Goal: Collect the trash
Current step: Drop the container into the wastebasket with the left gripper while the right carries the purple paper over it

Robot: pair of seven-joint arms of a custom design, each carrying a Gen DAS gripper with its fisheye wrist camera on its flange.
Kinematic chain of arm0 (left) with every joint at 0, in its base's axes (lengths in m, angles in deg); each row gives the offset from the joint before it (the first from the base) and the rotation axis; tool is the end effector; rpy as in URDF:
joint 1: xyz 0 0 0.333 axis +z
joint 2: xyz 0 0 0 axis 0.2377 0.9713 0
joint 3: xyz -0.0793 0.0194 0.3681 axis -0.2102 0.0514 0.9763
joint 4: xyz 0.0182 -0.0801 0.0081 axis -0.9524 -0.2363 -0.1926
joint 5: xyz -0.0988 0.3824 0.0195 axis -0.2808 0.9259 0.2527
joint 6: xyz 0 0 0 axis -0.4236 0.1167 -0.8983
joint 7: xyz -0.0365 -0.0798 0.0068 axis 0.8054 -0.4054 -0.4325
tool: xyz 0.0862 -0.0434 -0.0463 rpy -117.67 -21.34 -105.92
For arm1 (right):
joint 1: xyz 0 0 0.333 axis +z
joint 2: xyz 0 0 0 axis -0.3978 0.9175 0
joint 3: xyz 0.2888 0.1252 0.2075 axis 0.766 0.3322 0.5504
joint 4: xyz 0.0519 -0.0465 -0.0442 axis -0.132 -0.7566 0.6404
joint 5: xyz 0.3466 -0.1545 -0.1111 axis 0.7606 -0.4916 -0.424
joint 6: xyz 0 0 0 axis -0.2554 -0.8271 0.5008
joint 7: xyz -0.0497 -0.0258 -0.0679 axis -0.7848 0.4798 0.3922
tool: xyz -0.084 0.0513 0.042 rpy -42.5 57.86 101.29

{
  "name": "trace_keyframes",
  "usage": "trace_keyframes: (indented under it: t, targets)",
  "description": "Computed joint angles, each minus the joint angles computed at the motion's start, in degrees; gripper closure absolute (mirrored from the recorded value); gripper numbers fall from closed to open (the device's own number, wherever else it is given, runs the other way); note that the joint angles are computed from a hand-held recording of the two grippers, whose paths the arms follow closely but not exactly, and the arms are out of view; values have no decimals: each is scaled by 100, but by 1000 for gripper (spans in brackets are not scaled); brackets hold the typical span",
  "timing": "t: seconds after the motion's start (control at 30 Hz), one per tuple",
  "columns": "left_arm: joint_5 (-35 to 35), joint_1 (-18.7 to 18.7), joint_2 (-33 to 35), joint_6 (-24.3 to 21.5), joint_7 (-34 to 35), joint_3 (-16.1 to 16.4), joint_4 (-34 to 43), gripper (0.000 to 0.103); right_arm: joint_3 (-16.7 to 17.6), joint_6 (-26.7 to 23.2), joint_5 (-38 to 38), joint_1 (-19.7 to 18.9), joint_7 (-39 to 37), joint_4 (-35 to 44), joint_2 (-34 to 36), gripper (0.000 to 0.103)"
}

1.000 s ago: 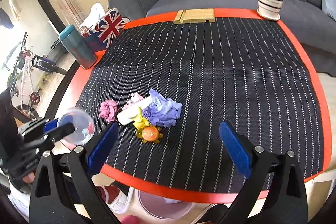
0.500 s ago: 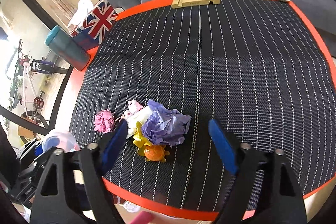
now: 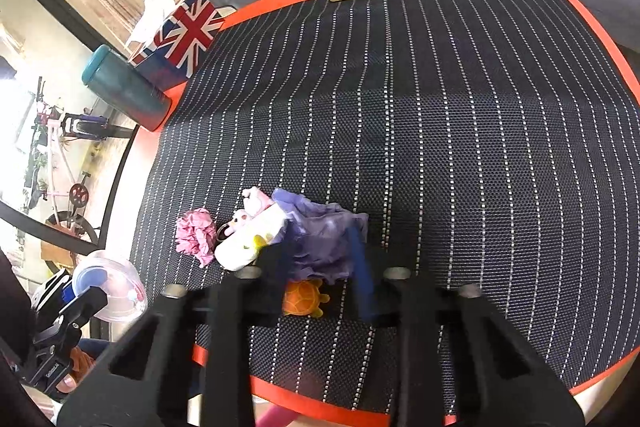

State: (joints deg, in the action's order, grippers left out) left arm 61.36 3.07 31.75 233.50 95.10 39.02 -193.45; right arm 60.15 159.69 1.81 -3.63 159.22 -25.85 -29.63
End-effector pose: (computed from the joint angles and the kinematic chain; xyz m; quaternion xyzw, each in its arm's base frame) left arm 0.5312 -0.3481 0.4053 -0.5173 0.7550 -0.3906 0.0987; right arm 0.6345 0.3305 0.3871 -0.6963 0.6630 -0.0119 0.2747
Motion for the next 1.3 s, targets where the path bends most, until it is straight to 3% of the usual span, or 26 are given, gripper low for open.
trace_keyframes:
  t: [0.33,0.7,1.07,1.3]
  targets:
    - [47,107,27,5,4,-102,2,80,-138,336,-239,138,126,-188,-156,92]
    - [108,102,46,-36,77,-171,8,80,87,816,-174,-2,-151,-902,-737,92]
    - [206,322,28,-84,293,-540,-63,80,708,1173,554,-294,-1294,-1761,-1392,92]
    - [290,606,57,-213,497,-936,-154,80,1091,1287,1525,-376,-2341,-2168,-1689,92]
